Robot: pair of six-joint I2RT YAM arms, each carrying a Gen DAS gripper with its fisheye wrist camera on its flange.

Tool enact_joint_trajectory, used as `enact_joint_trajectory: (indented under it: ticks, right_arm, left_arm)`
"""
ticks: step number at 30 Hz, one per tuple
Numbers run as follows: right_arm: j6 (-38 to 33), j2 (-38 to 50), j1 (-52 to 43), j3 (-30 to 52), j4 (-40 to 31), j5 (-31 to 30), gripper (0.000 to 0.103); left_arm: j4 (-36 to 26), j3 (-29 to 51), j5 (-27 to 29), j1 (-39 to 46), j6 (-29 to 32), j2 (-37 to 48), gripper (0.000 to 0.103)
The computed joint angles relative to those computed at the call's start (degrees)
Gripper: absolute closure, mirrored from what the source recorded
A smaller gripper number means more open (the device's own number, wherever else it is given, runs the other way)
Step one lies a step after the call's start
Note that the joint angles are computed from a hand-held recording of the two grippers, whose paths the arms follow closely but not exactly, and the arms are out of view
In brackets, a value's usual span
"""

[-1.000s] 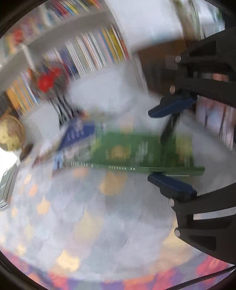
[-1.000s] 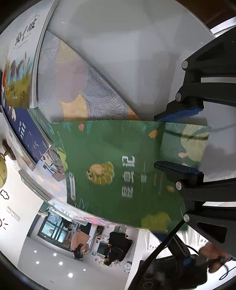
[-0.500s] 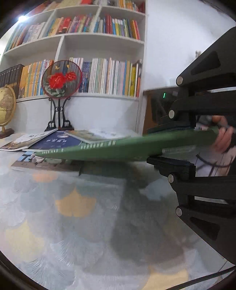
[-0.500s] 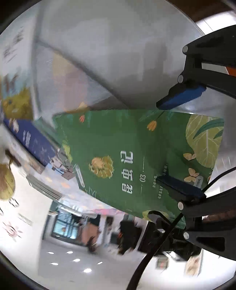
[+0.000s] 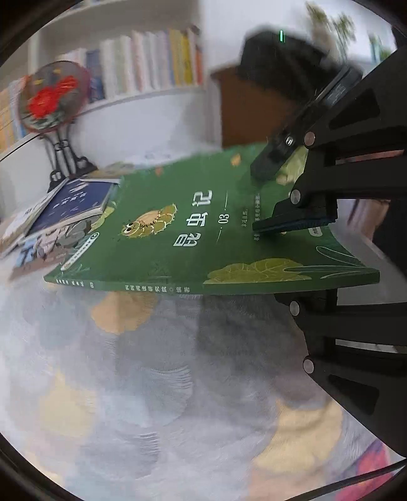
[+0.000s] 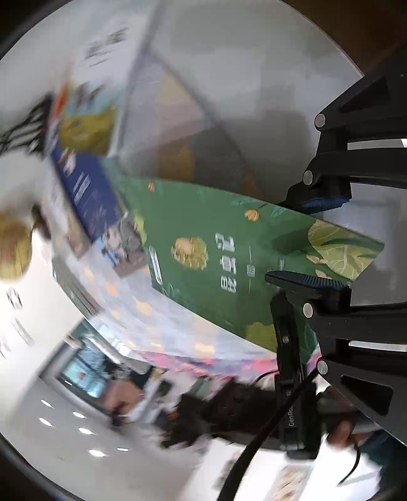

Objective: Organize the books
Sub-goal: 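Lift the caterpillar book with both tools and carry it toward the stack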

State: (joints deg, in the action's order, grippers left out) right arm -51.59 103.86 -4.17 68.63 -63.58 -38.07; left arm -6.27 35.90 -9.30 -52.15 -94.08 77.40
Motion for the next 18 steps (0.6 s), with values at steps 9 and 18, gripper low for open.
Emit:
enact_joint_trajectory:
  ticks: [9,18]
  right_arm:
    - [-4.2,-10.7,2.0,-8.1,8.5,2.4,0.069]
    - [-6.3,-15.3,2.2,-9.6,5.0,-0.8,0.069]
  left_arm:
    - [-14.6,8.4,-5.7,-1.1,5.1,-0.3,0.081]
    - [-22.5,13.0,-9.4,-3.9,7.6,-2.6,0.081]
